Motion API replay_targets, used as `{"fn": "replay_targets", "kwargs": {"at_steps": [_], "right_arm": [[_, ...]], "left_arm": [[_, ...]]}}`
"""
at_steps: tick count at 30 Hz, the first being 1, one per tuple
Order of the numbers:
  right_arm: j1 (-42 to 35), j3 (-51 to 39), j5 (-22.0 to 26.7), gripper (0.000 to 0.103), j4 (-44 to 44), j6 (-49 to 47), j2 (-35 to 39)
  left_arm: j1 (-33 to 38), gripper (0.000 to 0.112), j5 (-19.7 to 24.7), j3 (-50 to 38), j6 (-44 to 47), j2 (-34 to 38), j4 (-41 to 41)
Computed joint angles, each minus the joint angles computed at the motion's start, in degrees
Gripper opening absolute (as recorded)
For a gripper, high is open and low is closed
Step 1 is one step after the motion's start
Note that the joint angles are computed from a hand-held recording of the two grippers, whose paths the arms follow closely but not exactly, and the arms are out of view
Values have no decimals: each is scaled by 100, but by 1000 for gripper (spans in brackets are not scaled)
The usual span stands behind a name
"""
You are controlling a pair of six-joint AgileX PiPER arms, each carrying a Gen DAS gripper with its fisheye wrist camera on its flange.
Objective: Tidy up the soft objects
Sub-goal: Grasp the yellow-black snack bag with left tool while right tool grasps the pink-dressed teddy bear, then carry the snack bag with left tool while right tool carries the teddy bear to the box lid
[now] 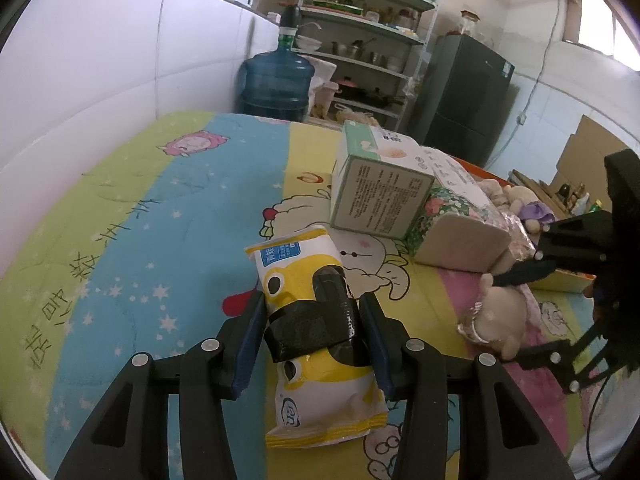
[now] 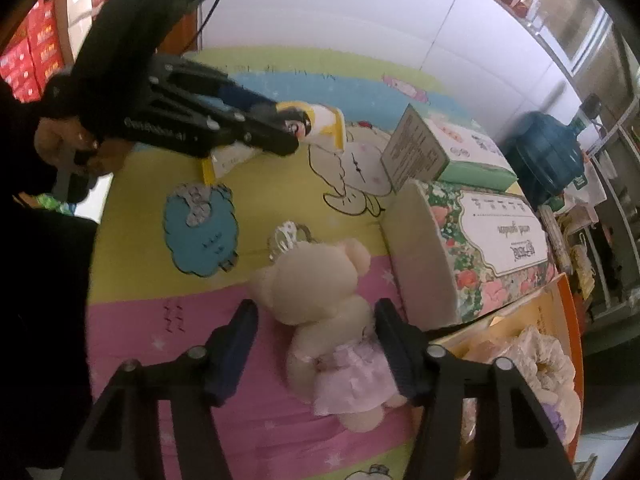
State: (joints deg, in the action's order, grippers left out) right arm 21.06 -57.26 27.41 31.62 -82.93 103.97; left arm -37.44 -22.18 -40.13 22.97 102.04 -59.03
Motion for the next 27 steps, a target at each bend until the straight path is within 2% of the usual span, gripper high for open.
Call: {"fn": "replay_targets", "kwargs": {"at_steps": [1, 6, 9, 14, 17, 21, 27], "right_arm": [[12, -22, -21, 52, -83, 86, 43], [18, 44, -173, 44, 291, -129, 82], [17, 97, -191, 42, 498, -160, 6], [73, 392, -303, 41, 1469, -414, -201], [297, 744, -737, 41, 1961, -347, -436], [678, 1122, -1363, 41, 2177, 255, -795], [785, 1728, -1851, 41, 2989, 628, -1567]], "left_arm": [[8, 49, 6, -2, -24, 11, 31], [31, 49, 5, -6, -179, 54, 198], [29, 49, -40, 21, -283, 43, 296], [15, 49, -99, 93, -419, -16, 414], [-19, 49, -129, 130, -449, -77, 427], [-104, 49, -185, 221, -434, -221, 409], [-355, 49, -279, 232, -43, -451, 74]]}}
